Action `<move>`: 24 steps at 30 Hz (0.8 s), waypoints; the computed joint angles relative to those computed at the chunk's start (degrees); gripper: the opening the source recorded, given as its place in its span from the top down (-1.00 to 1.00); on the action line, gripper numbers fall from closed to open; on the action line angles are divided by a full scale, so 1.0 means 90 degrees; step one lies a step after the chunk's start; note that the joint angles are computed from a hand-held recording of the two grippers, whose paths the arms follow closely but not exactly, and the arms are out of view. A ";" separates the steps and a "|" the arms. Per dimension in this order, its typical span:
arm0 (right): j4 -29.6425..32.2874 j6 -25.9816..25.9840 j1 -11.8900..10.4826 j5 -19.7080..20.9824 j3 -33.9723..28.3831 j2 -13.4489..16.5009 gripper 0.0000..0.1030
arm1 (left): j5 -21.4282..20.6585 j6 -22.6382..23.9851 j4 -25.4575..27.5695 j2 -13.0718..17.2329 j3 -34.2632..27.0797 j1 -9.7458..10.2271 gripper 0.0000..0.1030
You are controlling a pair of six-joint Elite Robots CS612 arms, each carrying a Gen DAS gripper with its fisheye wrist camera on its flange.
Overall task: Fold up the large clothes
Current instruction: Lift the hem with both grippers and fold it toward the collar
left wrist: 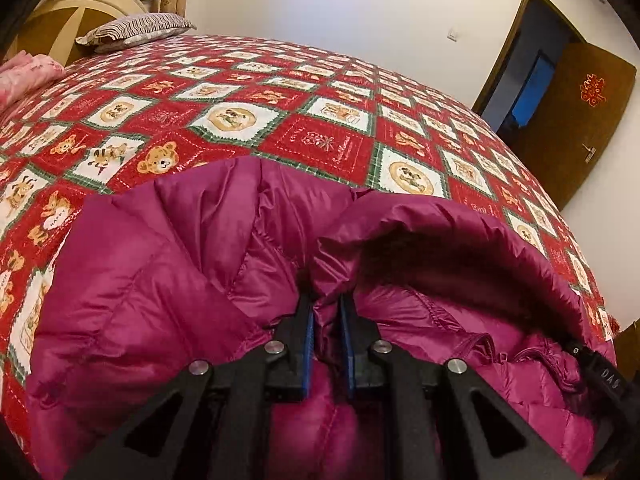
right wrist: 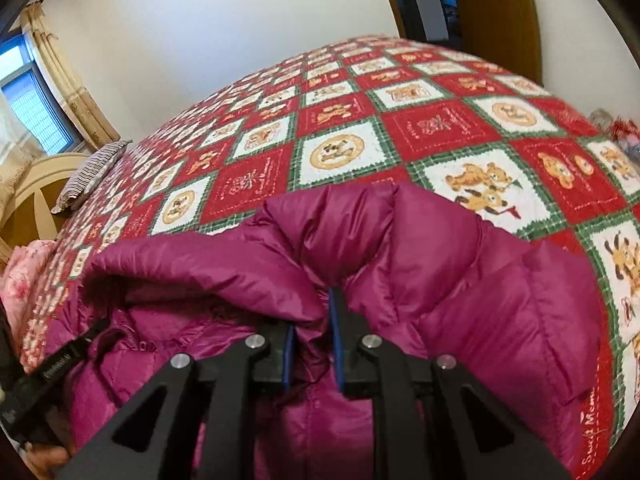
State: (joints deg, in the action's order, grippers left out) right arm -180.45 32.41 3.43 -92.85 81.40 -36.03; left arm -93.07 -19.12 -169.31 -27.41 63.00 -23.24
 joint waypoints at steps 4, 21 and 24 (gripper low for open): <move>-0.0424 0.0460 -0.0182 0.0498 0.0517 -0.0371 0.14 | -0.0287 -0.0176 -0.0120 0.0049 -0.0038 0.0067 0.74; -0.0272 0.0347 0.0289 -0.1714 0.0231 -0.0549 0.16 | -0.0291 -0.0122 -0.0244 0.0061 -0.0015 0.0067 0.74; -0.0126 0.0065 0.0310 -0.1434 -0.0097 -0.0453 0.22 | -0.0259 -0.0104 -0.0243 0.0052 -0.0003 0.0058 0.74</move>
